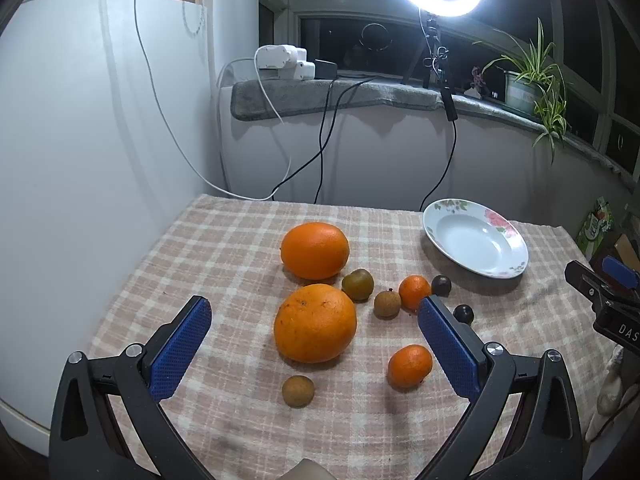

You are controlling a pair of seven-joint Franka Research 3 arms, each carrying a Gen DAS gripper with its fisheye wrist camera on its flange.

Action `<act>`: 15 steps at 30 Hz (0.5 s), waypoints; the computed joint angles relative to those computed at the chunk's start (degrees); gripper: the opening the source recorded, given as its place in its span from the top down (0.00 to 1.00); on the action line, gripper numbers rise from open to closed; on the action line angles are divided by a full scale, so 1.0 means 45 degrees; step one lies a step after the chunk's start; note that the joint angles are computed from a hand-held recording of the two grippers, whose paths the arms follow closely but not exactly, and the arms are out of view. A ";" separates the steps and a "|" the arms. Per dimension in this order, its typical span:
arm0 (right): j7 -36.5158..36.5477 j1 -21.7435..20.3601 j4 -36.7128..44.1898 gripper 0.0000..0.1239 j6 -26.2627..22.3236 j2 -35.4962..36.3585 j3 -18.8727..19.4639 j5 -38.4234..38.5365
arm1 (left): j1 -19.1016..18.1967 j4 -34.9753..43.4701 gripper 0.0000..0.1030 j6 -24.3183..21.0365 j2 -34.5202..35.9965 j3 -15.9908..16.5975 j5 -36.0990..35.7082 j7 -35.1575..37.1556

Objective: Organize fruits

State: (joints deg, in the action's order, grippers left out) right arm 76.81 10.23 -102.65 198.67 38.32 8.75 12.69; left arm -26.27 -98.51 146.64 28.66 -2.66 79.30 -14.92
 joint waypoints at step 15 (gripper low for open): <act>0.0146 -0.0344 -0.0056 0.17 -0.0083 -0.0007 0.0388 -0.0376 | -0.0022 -0.0127 0.01 -0.0206 -0.0161 -0.0110 0.0266 -0.0235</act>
State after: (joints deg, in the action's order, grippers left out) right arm 77.46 8.68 -102.90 198.30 38.29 10.49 10.99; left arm -26.37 -99.08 145.71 27.94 -3.15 80.50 -15.98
